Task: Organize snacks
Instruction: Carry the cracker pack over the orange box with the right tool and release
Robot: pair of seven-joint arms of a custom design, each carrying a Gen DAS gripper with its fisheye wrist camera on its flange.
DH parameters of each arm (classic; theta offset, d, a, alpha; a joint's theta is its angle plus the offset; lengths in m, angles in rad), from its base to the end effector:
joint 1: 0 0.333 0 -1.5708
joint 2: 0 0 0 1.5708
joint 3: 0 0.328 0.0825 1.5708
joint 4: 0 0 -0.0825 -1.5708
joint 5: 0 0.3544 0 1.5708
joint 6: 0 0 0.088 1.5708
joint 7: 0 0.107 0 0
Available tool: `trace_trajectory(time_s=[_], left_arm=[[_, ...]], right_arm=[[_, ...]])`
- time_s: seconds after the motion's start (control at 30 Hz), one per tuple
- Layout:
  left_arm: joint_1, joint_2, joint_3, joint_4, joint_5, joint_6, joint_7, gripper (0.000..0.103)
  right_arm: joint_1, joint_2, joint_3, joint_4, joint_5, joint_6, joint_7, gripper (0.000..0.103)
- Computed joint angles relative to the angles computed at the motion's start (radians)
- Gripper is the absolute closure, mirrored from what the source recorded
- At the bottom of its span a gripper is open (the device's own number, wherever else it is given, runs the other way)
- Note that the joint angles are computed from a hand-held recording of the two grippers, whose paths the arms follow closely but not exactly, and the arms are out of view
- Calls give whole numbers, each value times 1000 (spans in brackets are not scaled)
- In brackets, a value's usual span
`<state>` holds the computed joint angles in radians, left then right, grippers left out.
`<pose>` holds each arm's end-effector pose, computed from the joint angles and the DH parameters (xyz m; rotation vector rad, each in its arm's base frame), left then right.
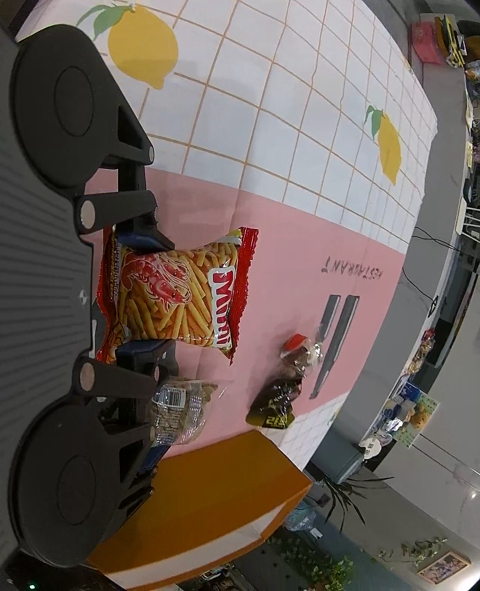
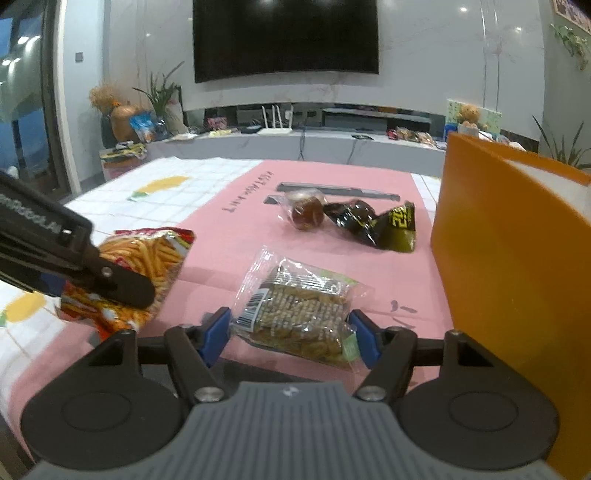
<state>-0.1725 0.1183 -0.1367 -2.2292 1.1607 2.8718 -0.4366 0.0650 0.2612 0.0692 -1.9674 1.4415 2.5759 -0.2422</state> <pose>0.4965 -0.2113 0.3881 -2.3782 1.1851 -0.8645 0.6025 0.0618 0.3949 -2.0183 0.8512 -0.3728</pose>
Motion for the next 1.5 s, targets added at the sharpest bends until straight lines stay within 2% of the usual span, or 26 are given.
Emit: trace_trajectory(time_s=[0.2,0.3,0.43,0.57,0.73,0.8,1.07,1.17,1.5], left_arm=[[-8,-56,-12,-21,70,-23,-98,51],[-3,-82,-24,-24,61,-26,-121,51],[-4,-121,-43,-9,135,-43,-186,51],[-10,-145,-65,13,142,-75,-180,51],[-15,-143,-79,41,198,-64,-228,51],[-21,-122,-81,64,189,-61,-210,51],[-64,-22,-71,176,184,-36,-150,51],[-83,20,-63,225,158,-19,-103,50],[-158,180,-5,405,107,64,25,50]], right_arm=[[-14,-66,-15,-39,28,-73,-31,36],[-17,-94,-28,-51,42,-104,-39,36],[-27,-127,-51,-52,43,-157,3,36],[-44,-161,-75,-42,38,-225,49,36],[-78,-180,-111,0,-9,-310,114,36],[-93,-181,-122,21,-23,-327,116,36],[-157,-111,-142,159,-107,-316,130,35],[-183,-61,-141,228,-172,-315,178,36],[-252,124,-91,453,-363,-298,334,35]])
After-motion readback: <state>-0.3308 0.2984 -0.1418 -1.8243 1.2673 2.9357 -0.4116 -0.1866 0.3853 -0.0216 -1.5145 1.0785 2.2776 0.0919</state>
